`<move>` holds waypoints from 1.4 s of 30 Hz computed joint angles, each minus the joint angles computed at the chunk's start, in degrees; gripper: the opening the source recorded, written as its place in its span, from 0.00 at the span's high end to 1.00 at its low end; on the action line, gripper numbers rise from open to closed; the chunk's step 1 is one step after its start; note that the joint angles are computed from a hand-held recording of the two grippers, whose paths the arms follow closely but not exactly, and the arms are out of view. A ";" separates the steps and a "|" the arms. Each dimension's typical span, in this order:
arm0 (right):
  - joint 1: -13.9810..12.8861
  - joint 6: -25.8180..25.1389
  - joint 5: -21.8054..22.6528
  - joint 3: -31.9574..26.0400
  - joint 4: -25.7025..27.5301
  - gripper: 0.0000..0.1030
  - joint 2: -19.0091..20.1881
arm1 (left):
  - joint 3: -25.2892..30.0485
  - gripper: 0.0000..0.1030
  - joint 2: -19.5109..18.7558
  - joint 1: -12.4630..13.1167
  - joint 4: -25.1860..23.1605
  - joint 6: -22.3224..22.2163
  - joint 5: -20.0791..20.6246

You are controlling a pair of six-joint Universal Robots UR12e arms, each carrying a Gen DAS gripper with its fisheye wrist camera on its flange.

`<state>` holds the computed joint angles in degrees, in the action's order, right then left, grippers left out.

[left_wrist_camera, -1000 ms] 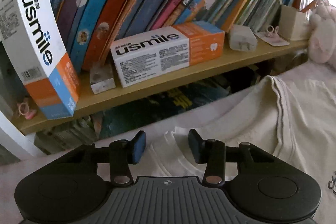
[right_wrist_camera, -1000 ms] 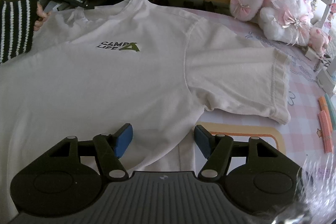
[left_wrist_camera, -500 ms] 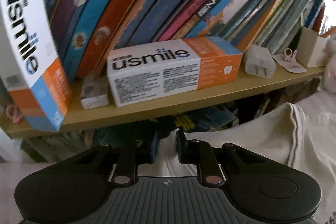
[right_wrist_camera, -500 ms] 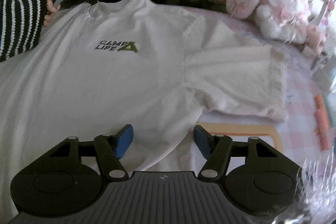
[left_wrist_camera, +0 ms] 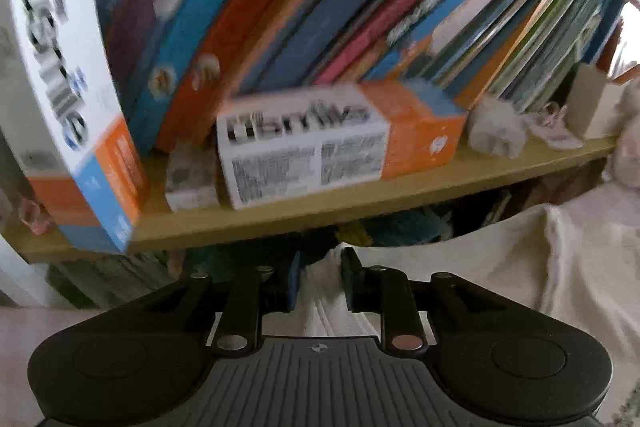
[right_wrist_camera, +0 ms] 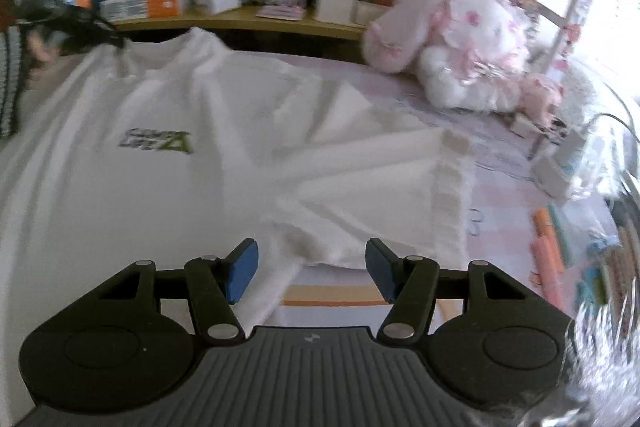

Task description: Fold clothes

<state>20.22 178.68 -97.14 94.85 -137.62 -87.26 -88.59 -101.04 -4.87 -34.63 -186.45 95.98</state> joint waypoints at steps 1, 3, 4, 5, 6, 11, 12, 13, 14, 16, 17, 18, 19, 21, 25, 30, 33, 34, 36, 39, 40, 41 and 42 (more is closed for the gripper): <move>-0.48 1.04 -0.40 -0.04 -0.05 0.44 0.10 | -0.66 0.71 1.02 0.07 0.51 0.14 -0.62; -1.65 3.51 -0.73 0.06 -0.59 0.47 0.31 | -2.50 0.63 3.52 0.11 1.06 0.39 -1.59; -2.59 5.35 -0.29 0.14 -1.13 0.50 0.59 | -3.91 0.60 5.05 0.02 1.39 0.43 -1.54; -3.41 6.99 -0.44 -0.20 -1.27 0.52 1.15 | -5.27 0.52 6.59 -0.09 1.67 0.48 -1.49; -4.13 8.51 -0.90 -0.73 -1.23 0.56 1.83 | -6.62 0.46 7.99 -0.08 1.74 0.09 -1.32; -6.49 7.75 -4.40 -5.42 -2.38 0.61 7.06 | -12.82 0.46 15.76 -0.22 -3.10 -6.62 1.01; -6.84 6.90 -4.48 -6.74 -1.79 0.61 8.21 | -14.12 0.46 17.46 -0.44 -4.28 -8.64 1.56; -7.10 6.17 -4.90 -7.88 -1.18 0.61 9.22 | -15.36 0.46 19.11 -0.69 -5.33 -10.73 2.03; -7.34 5.50 -5.42 -8.99 -0.56 0.61 10.19 | -16.56 0.45 20.73 -0.98 -6.31 -12.89 2.47; -8.08 6.36 -4.28 -10.27 1.20 0.63 11.18 | -18.33 0.40 23.30 -1.79 -8.50 -17.22 4.31; -8.51 6.79 -2.99 -10.40 1.68 0.66 11.28 | -19.24 0.38 24.56 -2.21 -9.72 -19.59 5.42; -8.98 7.12 -1.03 -10.29 2.09 0.79 11.16 | -20.06 0.38 25.65 -2.59 -10.73 -21.66 6.40; -9.36 7.37 0.61 -9.92 1.93 0.88 10.88 | -20.60 0.38 26.42 -3.00 -11.81 -23.74 7.32; -9.12 6.92 -0.62 -9.84 2.92 0.93 10.50 | -21.02 0.38 27.51 -3.57 -13.92 -27.83 8.11; -8.58 8.68 -4.93 -9.31 3.29 0.93 10.08 | -21.23 0.38 28.32 -4.65 -13.58 -29.79 9.39; -8.36 7.14 -6.48 -9.51 3.49 0.84 9.94 | -20.71 0.33 28.10 -5.50 -13.54 -28.52 11.32; -8.43 6.20 -5.54 -8.40 2.17 0.75 8.54 | -21.09 0.28 28.59 -6.07 -13.64 -27.98 12.53; -8.46 5.66 -4.65 -7.59 1.45 0.72 7.59 | -21.24 0.27 28.75 -6.25 -13.84 -27.73 12.89; -8.09 4.13 -3.22 -5.56 0.56 0.68 5.29 | -21.58 0.27 29.10 -6.53 -14.14 -27.35 13.36; -7.13 2.13 -0.98 -2.74 0.42 0.66 2.01 | -22.31 0.26 29.83 -6.60 -14.66 -27.28 12.99; -6.68 2.03 -0.40 -1.61 0.65 0.64 0.80 | -22.51 0.26 30.03 -6.65 -14.90 -26.99 12.86; -6.16 2.08 0.04 -0.53 0.93 0.63 -0.37 | -22.69 0.25 30.18 -6.71 -15.17 -26.50 12.75; -5.62 2.14 0.47 0.51 1.24 0.62 -1.53 | -22.87 0.24 30.34 -6.77 -15.44 -26.01 12.64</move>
